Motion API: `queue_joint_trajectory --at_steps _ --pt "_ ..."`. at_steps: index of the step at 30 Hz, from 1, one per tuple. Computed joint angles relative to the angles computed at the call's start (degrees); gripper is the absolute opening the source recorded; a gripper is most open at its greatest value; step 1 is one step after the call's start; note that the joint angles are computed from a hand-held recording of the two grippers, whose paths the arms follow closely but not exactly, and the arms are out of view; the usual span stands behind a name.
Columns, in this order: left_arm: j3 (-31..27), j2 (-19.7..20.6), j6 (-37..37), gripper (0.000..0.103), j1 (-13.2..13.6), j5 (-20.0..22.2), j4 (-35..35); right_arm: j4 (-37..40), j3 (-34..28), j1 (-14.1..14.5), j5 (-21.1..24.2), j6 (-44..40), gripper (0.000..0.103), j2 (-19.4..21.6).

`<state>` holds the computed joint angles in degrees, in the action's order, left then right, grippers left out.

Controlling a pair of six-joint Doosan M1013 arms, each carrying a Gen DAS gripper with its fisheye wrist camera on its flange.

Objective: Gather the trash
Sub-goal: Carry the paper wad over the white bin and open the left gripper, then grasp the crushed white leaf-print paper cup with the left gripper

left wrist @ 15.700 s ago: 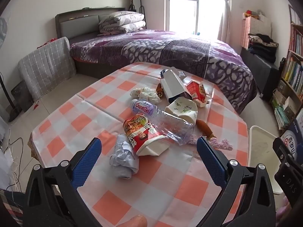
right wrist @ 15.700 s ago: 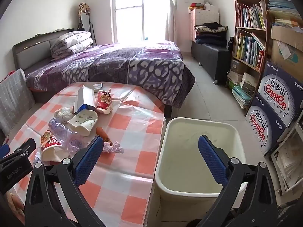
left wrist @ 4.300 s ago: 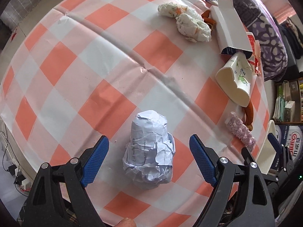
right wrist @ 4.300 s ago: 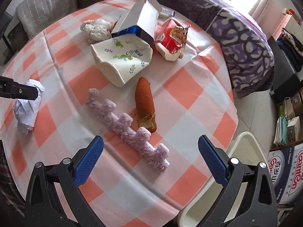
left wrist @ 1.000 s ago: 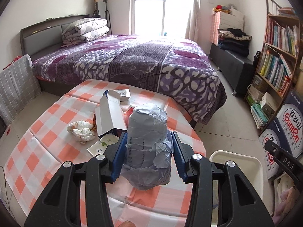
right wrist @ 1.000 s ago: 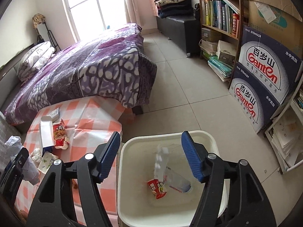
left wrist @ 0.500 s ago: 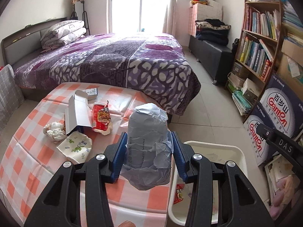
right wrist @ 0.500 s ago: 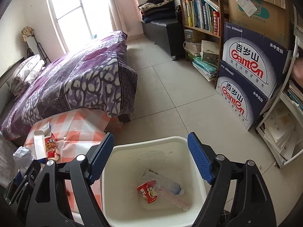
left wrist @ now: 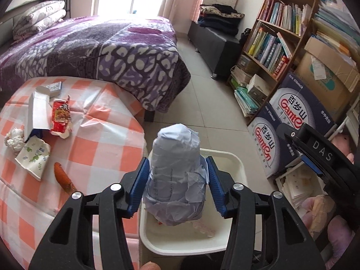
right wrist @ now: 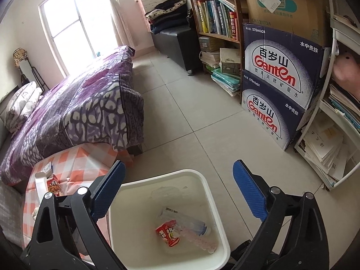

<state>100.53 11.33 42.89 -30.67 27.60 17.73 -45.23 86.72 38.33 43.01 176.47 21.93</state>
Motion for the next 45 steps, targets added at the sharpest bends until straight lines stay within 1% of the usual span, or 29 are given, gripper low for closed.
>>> queue_joint_trajectory --at_steps 1,3,7,14,18,21,23,24,26,28,32,35,36,37,40,42,43,45 --pt "-0.12 0.10 2.02 0.069 0.21 -0.33 -2.71 -0.14 0.08 -0.06 0.04 0.46 0.095 -0.08" --pt "-0.06 0.13 3.77 0.071 0.38 -0.52 -4.98 -0.37 0.19 -0.21 0.11 1.56 0.095 -0.22" --pt "-0.04 0.16 2.26 0.074 0.05 0.97 -2.23 -0.12 -0.15 -0.26 0.22 2.42 0.096 0.00" --pt "0.74 -0.20 -1.65 0.074 0.20 3.53 4.70 2.88 -2.58 0.44 0.63 -1.76 0.096 1.75" --pt "1.21 -0.17 -2.72 0.075 1.12 5.82 6.21 4.60 -4.43 1.02 0.81 -4.33 0.096 3.03" --pt "1.52 0.04 -4.55 0.075 1.89 8.78 8.85 6.45 -6.00 1.44 1.05 -6.64 0.096 4.12" --pt "1.41 0.39 -4.15 0.078 2.89 11.05 8.73 7.97 -7.09 1.69 1.19 -8.47 0.096 4.86" --pt "1.15 0.70 -3.46 0.080 3.47 12.63 8.41 8.89 -7.67 1.81 1.18 -9.63 0.096 5.30" --pt "0.57 1.41 -2.41 0.081 4.48 15.91 8.96 10.16 -8.69 2.06 1.39 -11.52 0.096 6.02" --pt "-0.15 2.37 -0.43 0.083 5.41 19.64 10.08 11.45 -9.92 2.39 1.88 -13.97 0.096 6.90" --pt "-2.83 5.70 7.12 0.084 7.63 28.78 10.99 13.64 -12.71 3.11 3.72 -19.19 0.096 8.94" --pt "-4.04 7.73 12.07 0.085 8.86 33.04 12.95 15.64 -15.01 3.59 5.24 -23.39 0.096 10.58" --pt "-4.11 8.04 13.18 0.090 9.36 33.27 13.46 16.46 -15.93 3.77 5.81 -25.14 0.096 11.23" --pt "-4.09 8.07 13.77 0.091 10.00 32.83 13.26 17.20 -16.65 3.93 6.25 -26.81 0.096 11.77" --pt "-5.37 8.66 15.58 0.091 12.25 33.70 9.81 18.85 -19.25 4.49 8.12 -31.55 0.096 13.64" --pt "-5.53 7.87 19.35 0.091 13.95 31.50 4.78 20.18 -20.74 4.73 9.03 -33.90 0.096 14.71" --pt "-5.63 7.58 20.58 0.091 14.44 31.21 3.50 20.96 -21.28 4.74 9.19 -34.78 0.096 15.09" --pt "-6.12 7.79 22.81 0.091 14.90 31.97 2.51 22.02 -22.28 4.79 9.65 -35.98 0.096 15.78"
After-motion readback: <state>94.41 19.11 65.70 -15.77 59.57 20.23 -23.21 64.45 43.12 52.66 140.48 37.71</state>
